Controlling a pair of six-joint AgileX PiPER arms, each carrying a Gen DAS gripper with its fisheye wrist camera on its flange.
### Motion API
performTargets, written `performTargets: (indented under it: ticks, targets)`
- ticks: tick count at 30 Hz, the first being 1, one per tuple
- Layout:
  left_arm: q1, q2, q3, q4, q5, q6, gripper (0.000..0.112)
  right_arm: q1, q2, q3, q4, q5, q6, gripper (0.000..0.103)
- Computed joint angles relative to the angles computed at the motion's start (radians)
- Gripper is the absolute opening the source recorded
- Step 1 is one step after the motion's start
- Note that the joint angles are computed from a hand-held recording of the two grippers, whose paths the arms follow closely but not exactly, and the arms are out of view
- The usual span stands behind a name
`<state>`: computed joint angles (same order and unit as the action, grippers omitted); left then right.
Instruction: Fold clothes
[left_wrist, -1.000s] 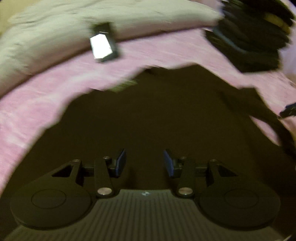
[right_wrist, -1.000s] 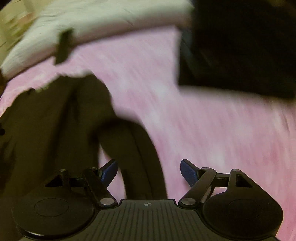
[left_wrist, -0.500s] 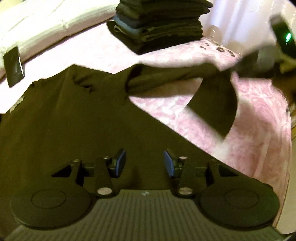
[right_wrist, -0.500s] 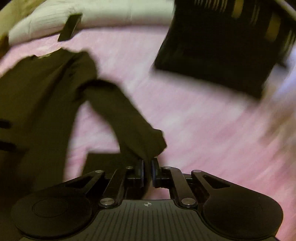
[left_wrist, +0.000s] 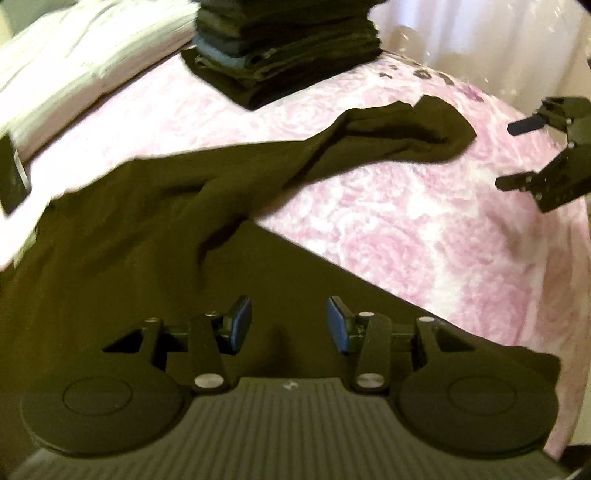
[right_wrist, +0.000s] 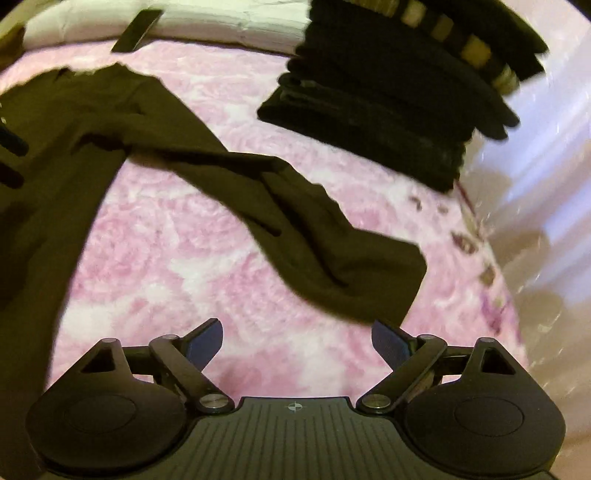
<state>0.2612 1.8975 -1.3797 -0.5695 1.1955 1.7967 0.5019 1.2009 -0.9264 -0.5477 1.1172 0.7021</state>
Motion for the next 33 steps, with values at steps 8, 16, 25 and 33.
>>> performTargets:
  ticks: [8,16,25,33]
  targets:
    - [-0.191,0.062,0.009,-0.118,-0.180,0.131,0.040,-0.458,0.044,-0.025,0.166,-0.276,-0.490,0.084]
    - [-0.353,0.161,-0.037,-0.172,-0.319,0.196,0.039,-0.720,0.433,-0.343,0.480,-0.235,-1.290,0.073]
    - [-0.395,0.236,-0.158,-0.066,-0.267,0.137,0.002,-0.752,0.458,-0.467,0.513,-0.047,-1.398,0.003]
    - [-0.266,0.163,-0.134,-0.174,-0.071,0.219,0.002,-0.619,-0.101,-0.023,0.074,-0.386,-0.987,0.003]
